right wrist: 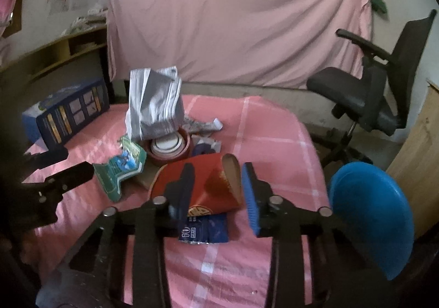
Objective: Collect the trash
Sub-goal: 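Move both tools toward the trash pile on the table, then grasp the red paddle with the right tool while the left tool grasps the green wrapper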
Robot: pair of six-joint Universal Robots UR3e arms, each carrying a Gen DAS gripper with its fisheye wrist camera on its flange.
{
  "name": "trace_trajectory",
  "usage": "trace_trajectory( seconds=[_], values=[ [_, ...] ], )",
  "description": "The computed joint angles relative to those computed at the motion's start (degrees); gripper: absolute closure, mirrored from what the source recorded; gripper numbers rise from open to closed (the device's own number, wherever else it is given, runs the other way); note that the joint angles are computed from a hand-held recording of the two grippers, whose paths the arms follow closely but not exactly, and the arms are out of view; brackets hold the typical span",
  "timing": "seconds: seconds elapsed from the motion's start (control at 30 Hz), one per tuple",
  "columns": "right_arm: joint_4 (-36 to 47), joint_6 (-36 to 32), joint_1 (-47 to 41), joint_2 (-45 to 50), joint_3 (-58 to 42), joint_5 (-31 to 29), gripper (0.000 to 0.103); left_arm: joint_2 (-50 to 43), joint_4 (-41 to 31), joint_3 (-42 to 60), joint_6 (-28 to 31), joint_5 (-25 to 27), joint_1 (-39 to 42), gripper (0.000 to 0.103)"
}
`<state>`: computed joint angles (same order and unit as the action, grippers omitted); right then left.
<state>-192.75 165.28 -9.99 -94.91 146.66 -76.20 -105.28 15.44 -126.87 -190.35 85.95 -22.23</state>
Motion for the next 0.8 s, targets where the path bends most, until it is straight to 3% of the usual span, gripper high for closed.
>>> trace_trajectory(
  seconds=[0.07,0.37,0.6,0.73,0.8],
  values=[
    [1.0,-0.5,-0.8,0.5,-0.3,1.3,0.058,-0.3,-3.1,1.8,1.2,-1.1,0.0,0.023],
    [2.0,-1.5,-4.1,-0.7,0.8,5.9,0.063,-1.9,-17.0,9.4,5.5,-2.6,-0.5,0.023],
    [-0.2,-0.6,-2.7,0.1,1.1,4.2,0.068,-4.0,-22.0,14.9,5.1,1.7,-2.8,0.024],
    [0.5,-1.0,-4.6,-0.9,2.0,6.6,0.066,-4.9,-21.5,15.4,3.3,1.3,-2.1,0.042],
    [2.0,-1.2,-5.5,-1.4,1.9,7.8,0.065,-4.3,-20.9,14.5,2.9,1.2,-1.6,0.045]
  ],
)
